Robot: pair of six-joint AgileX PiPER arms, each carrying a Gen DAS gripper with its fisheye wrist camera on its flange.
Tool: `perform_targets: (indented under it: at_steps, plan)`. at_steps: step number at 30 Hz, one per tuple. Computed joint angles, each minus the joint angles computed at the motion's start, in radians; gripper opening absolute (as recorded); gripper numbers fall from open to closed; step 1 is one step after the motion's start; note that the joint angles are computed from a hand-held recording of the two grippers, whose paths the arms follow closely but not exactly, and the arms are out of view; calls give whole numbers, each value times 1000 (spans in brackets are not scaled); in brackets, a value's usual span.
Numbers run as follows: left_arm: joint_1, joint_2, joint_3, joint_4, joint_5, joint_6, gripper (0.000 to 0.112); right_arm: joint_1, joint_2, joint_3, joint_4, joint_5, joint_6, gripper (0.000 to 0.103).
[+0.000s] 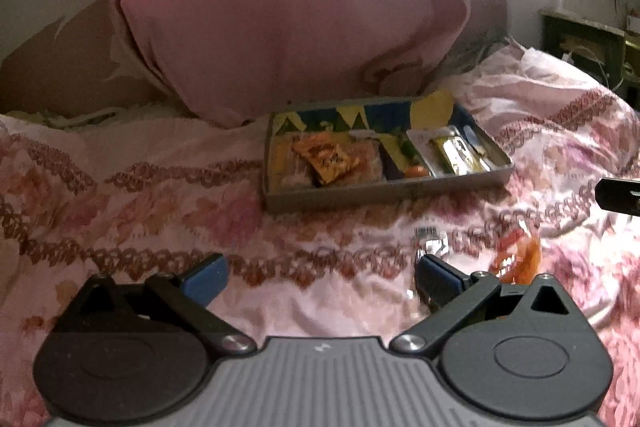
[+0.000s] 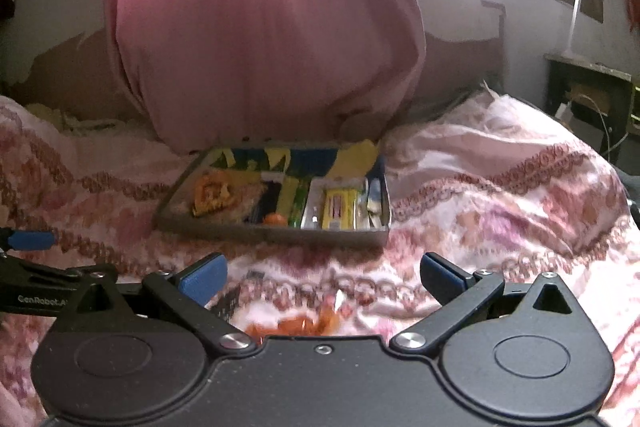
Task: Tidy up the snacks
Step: 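Withdraw both open tools from the tray toward the remaining snacks, then lower the right tool onto the orange sausage bag while the left tool approaches the dark foil pouch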
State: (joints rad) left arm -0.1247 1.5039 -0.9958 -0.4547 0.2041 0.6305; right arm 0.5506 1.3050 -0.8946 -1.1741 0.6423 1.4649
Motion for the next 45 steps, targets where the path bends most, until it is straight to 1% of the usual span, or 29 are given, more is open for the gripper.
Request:
perform_targets:
  at_steps: [2,3,7,8,10,14,17,20,24,30,32,34,40,45]
  plan:
    - [-4,-7,15,29,-2,-15,103,14,-3,8,24,17,-8,102]
    - [-11,-9,19,74,-3,-56,103,22,-2,10,46,31,-18,102]
    - [-26,-14,31,112,1,-76,103,42,6,17,103,68,-53,102]
    - [-30,-12,32,135,-1,-93,103,45,11,15,113,75,-62,102]
    - [-43,-5,33,227,-9,-171,103,42,21,13,145,80,-91,102]
    - [-63,16,22,368,-5,-288,103,14,44,4,207,61,-136,102]
    - [-72,32,15,393,2,-295,103,-26,63,-10,281,25,-187,102]
    - [-85,52,0,473,14,-366,103,-57,78,-19,358,-4,-244,102]
    - [-97,72,-19,525,42,-417,103,-80,99,-33,442,-10,-311,102]
    - [-112,96,-43,604,71,-493,103,-105,115,-43,514,-19,-367,102]
    - [-113,107,-59,591,89,-486,103,-107,121,-46,529,-21,-377,102]
    - [-107,118,-74,543,102,-443,103,-111,128,-51,548,-27,-397,102]
    - [-99,171,-139,454,155,-386,103,-114,173,-77,580,-41,-445,102]
    - [-86,245,-226,358,203,-313,103,-136,221,-102,614,-79,-493,102]
